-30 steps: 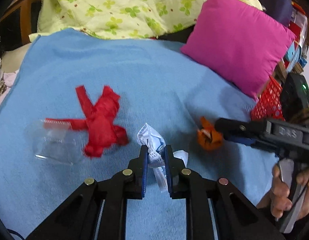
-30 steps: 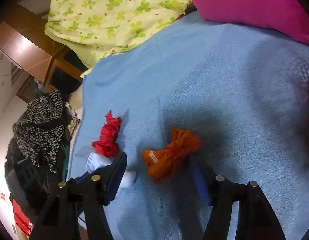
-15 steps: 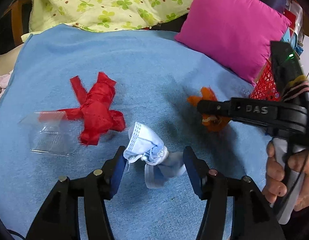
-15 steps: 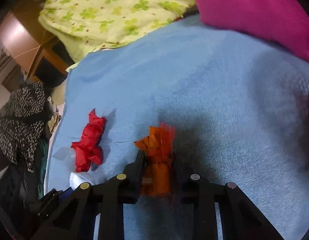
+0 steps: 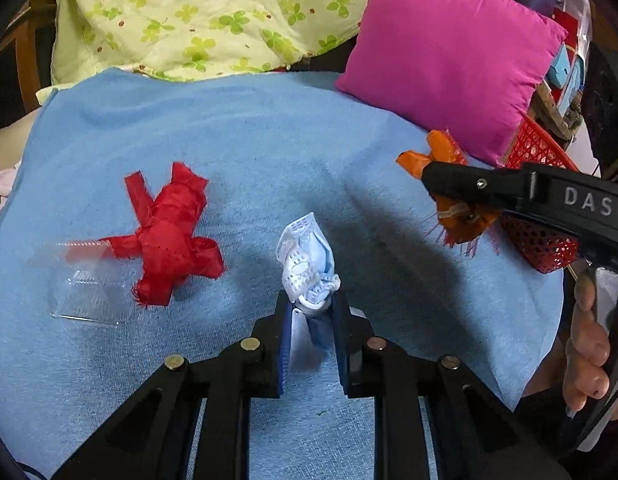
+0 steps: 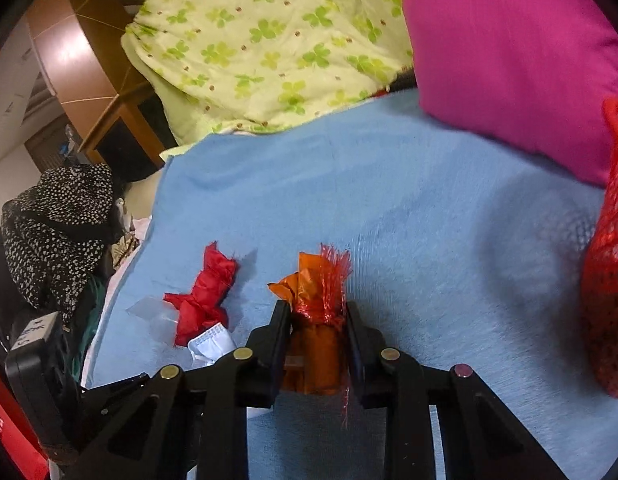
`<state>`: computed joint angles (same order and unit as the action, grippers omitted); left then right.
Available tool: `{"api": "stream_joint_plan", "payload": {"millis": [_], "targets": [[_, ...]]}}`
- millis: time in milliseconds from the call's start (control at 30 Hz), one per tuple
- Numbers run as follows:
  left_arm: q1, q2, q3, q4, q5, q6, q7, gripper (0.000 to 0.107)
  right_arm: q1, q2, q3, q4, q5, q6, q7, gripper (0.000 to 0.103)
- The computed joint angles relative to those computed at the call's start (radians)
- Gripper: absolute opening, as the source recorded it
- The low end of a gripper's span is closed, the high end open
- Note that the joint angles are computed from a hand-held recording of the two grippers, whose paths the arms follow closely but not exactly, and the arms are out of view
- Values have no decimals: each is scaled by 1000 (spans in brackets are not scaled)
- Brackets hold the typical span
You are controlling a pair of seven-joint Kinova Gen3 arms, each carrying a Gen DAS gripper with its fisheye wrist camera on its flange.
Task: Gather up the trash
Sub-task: 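Carry the orange wrapper with the right tool while the left tool carries the mask to the basket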
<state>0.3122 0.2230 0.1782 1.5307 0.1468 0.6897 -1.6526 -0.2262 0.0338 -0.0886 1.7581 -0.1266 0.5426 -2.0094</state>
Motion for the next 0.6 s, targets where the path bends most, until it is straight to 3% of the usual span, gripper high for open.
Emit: {"api": "stream_joint_plan", "payload": {"millis": [167, 367, 600], "targets": [[3, -37, 4, 51, 11, -65, -5, 20, 4, -59, 0, 36, 17, -39, -3, 28], [37, -86, 2, 106, -46, -121, 43, 20, 11, -117, 8, 67, 4, -60, 16, 28], [62, -138, 10, 138, -83, -133, 123, 20, 17, -205, 25, 119, -20, -115, 52, 28]]}}
